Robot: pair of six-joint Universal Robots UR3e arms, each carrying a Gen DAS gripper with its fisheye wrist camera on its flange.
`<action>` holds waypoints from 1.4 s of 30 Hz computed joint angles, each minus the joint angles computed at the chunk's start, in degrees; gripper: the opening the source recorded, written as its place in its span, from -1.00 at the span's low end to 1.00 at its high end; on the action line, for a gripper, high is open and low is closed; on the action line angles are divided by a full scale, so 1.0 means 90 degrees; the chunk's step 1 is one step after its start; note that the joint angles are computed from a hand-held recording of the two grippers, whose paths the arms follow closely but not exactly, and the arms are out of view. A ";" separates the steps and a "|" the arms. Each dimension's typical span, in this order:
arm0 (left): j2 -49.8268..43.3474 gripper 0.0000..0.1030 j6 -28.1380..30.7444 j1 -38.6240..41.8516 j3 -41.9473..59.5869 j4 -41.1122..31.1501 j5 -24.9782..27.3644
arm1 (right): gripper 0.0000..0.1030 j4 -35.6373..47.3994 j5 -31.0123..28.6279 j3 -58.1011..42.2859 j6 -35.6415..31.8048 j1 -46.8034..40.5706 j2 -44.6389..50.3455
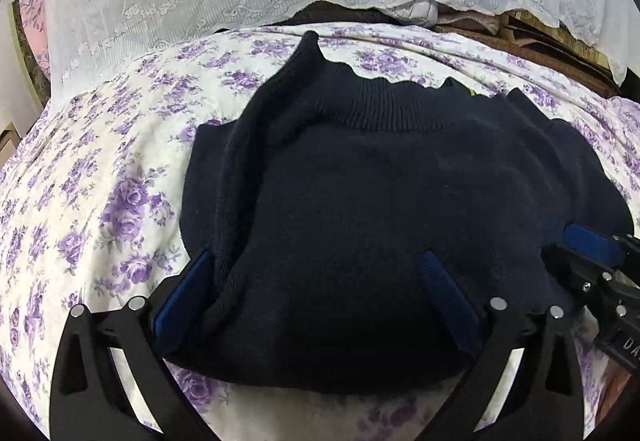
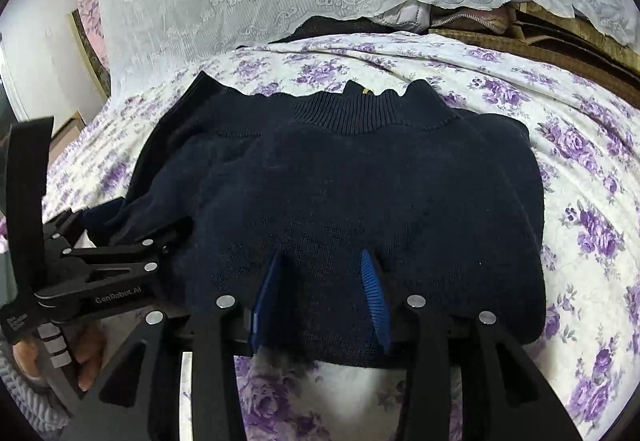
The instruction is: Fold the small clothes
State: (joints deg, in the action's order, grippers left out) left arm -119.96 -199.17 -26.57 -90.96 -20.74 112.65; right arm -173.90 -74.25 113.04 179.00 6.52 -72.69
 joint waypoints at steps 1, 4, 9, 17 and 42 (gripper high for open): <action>0.0029 0.92 -0.0061 -0.0064 -0.0057 0.0035 0.0129 | -0.17 -0.0088 0.0135 0.0081 0.0029 -0.0078 -0.0022; 0.0189 0.92 -0.0223 -0.0211 -0.0334 0.0232 0.0355 | -0.17 -0.0429 0.0408 0.0408 0.0169 -0.0277 -0.0168; 0.0582 0.92 -0.0500 -0.0465 -0.0863 0.0552 0.0623 | -0.14 -0.1013 0.0654 0.1044 0.0467 -0.0540 -0.0525; 0.1891 0.92 -0.0896 0.0422 -0.2492 0.1319 -0.1042 | -0.14 -0.1558 0.0714 0.2005 0.0652 -0.0679 -0.1150; 0.2618 0.68 -0.0796 0.3981 -0.4431 0.2788 -0.6808 | -0.10 -0.1933 0.1608 0.2562 0.1033 -0.1409 -0.1180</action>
